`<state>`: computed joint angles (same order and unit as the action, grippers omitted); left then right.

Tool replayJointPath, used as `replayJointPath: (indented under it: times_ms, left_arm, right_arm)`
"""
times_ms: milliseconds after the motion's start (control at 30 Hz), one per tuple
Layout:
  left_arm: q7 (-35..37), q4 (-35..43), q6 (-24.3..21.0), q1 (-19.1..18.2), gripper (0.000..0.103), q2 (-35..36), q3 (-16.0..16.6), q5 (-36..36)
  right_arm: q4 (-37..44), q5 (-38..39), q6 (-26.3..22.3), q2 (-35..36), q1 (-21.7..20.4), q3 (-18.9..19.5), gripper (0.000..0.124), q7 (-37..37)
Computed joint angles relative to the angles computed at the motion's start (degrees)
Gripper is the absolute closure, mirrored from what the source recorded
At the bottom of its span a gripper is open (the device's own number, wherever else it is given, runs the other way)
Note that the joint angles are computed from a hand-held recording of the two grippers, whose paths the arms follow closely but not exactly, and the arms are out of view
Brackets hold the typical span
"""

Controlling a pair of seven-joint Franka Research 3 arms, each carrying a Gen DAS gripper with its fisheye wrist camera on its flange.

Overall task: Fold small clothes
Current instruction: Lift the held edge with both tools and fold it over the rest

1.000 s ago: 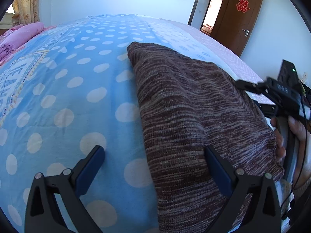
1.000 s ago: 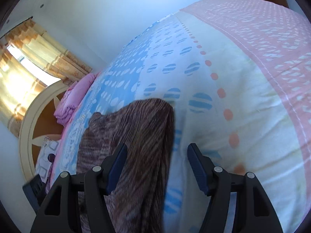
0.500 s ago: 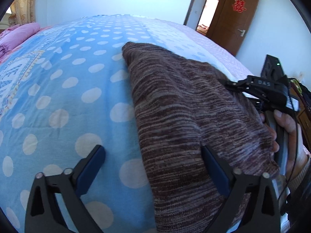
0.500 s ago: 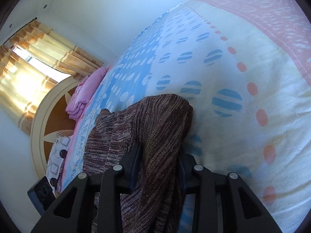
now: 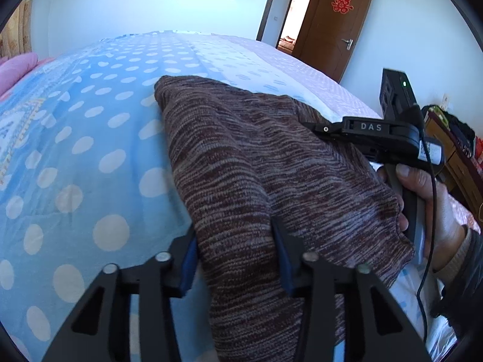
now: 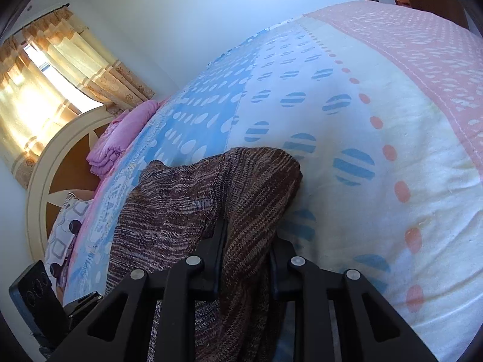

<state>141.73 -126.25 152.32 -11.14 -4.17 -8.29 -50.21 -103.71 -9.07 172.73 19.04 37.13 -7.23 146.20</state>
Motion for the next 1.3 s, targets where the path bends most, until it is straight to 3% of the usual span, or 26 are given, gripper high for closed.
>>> replayJointPath:
  times_ms: [67,167,267,400,733,1300]
  left_arm:
    - [-2.50,-0.40,0.23,0.09,0.069,-0.83,-0.27,2.90]
    - [-6.61,0.08,-1.32,0.30,0.074,-1.55,0.11,6.97]
    - [-8.47,-0.08,-2.86,0.35,0.075,-3.13,0.78,9.30]
    - [-11.44,-1.98,-2.09,0.20,0.075,-5.93,1.30,14.14]
    - [-9.30,-8.65,-0.39,-1.96,0.075,-14.02,7.48,14.88]
    - [-6.65,-14.99,-0.21,-0.56,0.075,-21.56,15.23,14.85]
  right_arm:
    - [0.52,-1.72,-1.02,-0.31,1.35,-1.19,0.102,1.06]
    - [-0.65,-3.78,1.36,-1.32,2.91,-2.72,0.103,4.59]
    - [-1.37,-5.35,3.58,-2.13,4.56,-3.96,0.103,6.81]
    - [0.30,-5.83,2.81,-1.92,5.37,-3.23,0.103,6.39]
    - [4.49,-6.67,4.78,0.90,11.12,-5.52,0.103,9.88]
    - [24.28,5.10,1.10,13.71,10.76,1.83,0.103,-2.71]
